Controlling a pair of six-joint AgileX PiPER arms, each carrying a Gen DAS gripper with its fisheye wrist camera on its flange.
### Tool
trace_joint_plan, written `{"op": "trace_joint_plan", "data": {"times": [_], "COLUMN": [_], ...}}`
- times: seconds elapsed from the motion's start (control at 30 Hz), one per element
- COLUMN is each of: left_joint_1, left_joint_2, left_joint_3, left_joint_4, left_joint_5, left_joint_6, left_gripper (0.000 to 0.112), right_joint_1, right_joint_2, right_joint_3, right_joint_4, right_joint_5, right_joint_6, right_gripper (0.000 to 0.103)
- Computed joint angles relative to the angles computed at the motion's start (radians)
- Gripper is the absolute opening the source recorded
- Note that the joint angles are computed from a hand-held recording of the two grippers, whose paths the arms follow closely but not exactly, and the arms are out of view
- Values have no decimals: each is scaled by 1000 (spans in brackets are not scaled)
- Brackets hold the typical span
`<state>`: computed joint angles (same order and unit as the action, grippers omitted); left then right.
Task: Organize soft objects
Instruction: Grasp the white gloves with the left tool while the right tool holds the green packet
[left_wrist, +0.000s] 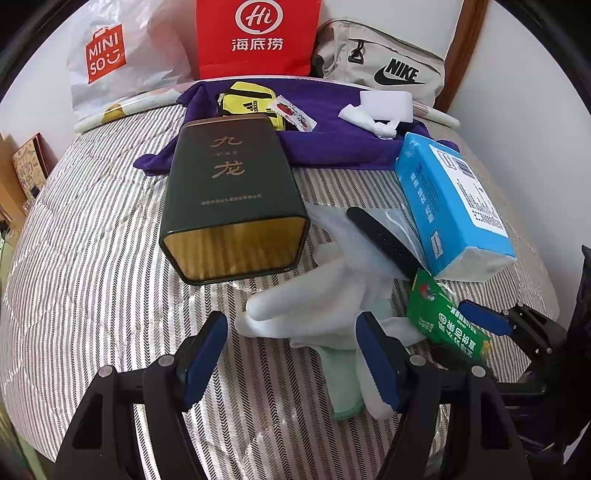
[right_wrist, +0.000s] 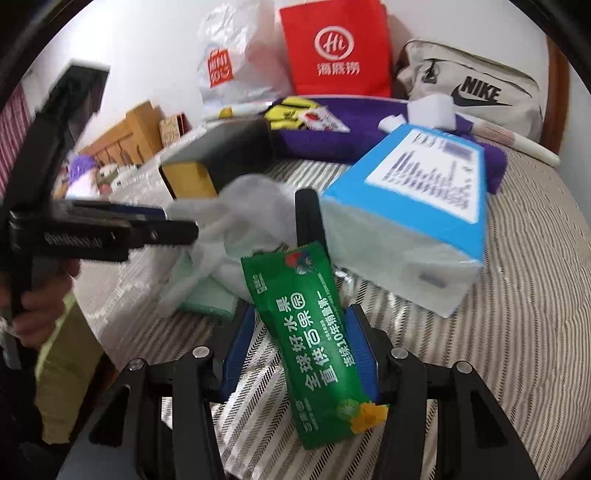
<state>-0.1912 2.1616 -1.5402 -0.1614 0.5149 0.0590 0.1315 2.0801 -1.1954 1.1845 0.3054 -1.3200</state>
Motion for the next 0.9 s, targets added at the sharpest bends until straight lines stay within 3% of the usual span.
{"op": "trace_joint_plan", "data": {"times": [0.07, 0.17, 0.27, 0.37, 0.67, 0.7, 0.73, 0.8, 0.83, 0.9], "left_joint_1": [2, 7, 9, -2, -91, -97, -104, -101, -90, -63], "left_joint_2": [0, 2, 6, 20, 87, 85, 84, 78, 68, 39], "left_joint_3": [0, 2, 1, -10, -77, -68, -60, -45, -27, 14], "left_joint_4": [-5, -23, -56, -83, 251, 288, 347, 385, 344, 224], "left_joint_5": [-1, -5, -10, -21, -66, -78, -89, -104, -124, -156], "left_joint_6": [8, 20, 36, 54, -248, -280, -334, -366, -327, -215], "left_gripper": [71, 70, 70, 70, 69, 65, 51, 42, 33, 30], "right_joint_1": [19, 39, 11, -13, -58, -70, -77, -77, -80, -87], "right_joint_2": [2, -12, -23, -42, -118, -119, -119, -116, -112, -103], "right_joint_3": [19, 43, 56, 82, 166, 166, 165, 166, 160, 150], "right_joint_4": [52, 83, 99, 165, 246, 227, 211, 207, 184, 145], "right_joint_5": [-50, -122, -81, -56, -51, -41, -38, -56, -61, -54], "right_joint_6": [-62, -84, -100, -146, -201, -179, -163, -155, -130, -83], "right_gripper": [53, 37, 29, 28, 27, 27, 27, 27, 27, 27]}}
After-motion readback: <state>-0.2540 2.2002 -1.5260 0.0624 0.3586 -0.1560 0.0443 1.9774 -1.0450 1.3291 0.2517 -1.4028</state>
